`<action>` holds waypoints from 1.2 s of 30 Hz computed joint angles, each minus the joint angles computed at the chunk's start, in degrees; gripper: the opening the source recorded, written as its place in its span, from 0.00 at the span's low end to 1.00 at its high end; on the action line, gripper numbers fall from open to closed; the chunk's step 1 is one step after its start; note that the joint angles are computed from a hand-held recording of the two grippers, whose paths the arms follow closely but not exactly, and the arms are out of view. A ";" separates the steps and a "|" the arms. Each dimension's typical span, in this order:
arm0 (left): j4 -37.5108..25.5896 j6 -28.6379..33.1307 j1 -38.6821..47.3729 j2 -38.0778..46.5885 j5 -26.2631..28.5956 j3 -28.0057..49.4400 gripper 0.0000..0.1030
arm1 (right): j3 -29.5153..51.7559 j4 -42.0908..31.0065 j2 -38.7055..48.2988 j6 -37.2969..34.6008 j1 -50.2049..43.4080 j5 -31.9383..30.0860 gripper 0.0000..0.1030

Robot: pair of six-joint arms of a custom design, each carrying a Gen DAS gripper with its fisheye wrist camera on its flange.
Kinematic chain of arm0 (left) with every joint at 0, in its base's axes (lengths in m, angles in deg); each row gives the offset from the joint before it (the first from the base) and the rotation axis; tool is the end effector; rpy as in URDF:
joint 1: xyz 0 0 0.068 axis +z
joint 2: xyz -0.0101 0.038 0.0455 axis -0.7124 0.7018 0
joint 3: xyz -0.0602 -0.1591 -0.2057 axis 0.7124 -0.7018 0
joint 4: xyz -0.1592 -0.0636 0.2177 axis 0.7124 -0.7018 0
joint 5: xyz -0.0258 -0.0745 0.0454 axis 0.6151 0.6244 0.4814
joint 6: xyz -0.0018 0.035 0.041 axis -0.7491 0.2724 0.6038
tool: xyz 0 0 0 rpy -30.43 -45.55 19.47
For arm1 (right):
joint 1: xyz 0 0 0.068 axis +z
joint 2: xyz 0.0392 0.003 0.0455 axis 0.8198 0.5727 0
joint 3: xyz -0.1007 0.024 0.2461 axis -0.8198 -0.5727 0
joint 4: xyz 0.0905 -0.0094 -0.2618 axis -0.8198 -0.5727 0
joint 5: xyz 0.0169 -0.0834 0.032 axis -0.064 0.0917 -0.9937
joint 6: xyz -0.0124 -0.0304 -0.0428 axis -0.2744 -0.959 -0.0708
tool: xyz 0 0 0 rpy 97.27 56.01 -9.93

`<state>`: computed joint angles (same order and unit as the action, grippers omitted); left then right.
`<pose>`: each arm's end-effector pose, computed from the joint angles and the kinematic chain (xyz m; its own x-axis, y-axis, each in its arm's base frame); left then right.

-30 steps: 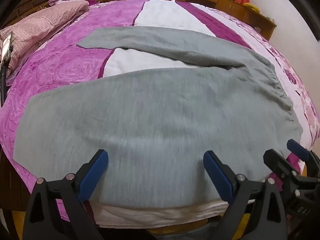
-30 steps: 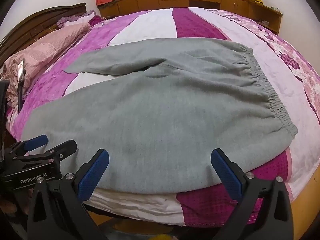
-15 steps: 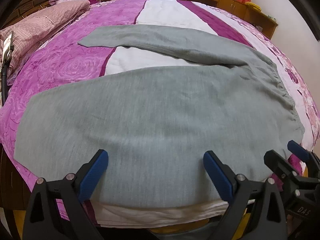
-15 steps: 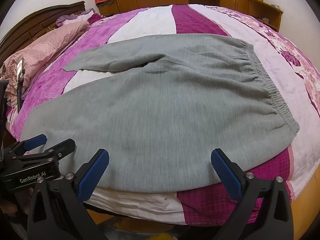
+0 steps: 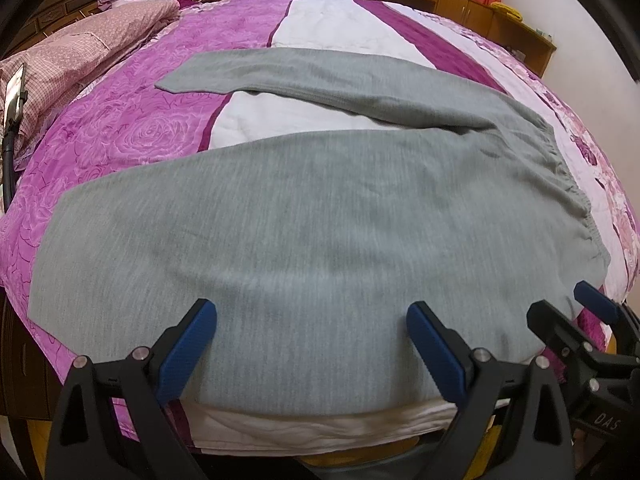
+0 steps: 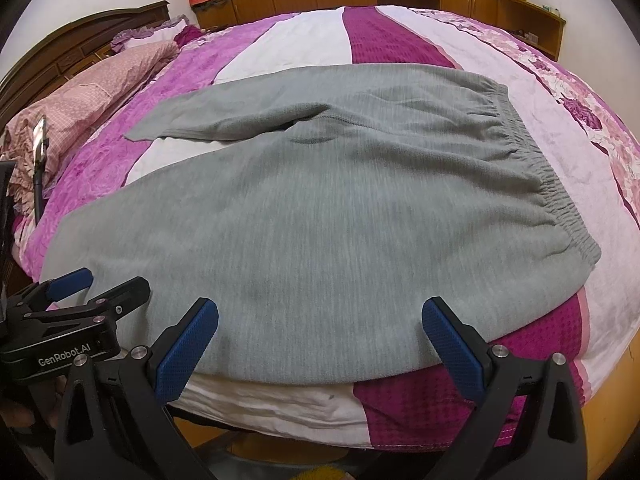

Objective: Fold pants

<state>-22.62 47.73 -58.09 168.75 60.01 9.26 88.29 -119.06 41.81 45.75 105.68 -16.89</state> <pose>0.3930 -0.0969 0.0996 -0.6976 0.5187 -0.4943 0.6109 0.7910 -0.0321 0.2546 0.2788 0.1098 -0.6316 0.5337 -0.5624 0.5649 0.8136 0.1376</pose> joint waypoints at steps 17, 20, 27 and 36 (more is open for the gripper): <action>0.09 0.13 -0.02 0.06 -0.06 -0.07 0.96 | 0.08 0.16 0.31 0.06 -0.03 -0.16 0.96; 0.23 0.33 0.00 0.17 -0.22 -0.24 0.96 | 0.00 0.39 0.40 -0.09 -0.10 -0.24 0.96; 0.37 1.10 0.10 0.11 0.06 -0.72 0.96 | -0.41 1.05 0.54 0.65 -0.25 -1.04 0.96; -3.75 5.49 -0.25 0.69 -0.46 2.09 0.96 | -2.93 1.27 -2.82 -0.03 -1.51 -0.95 0.96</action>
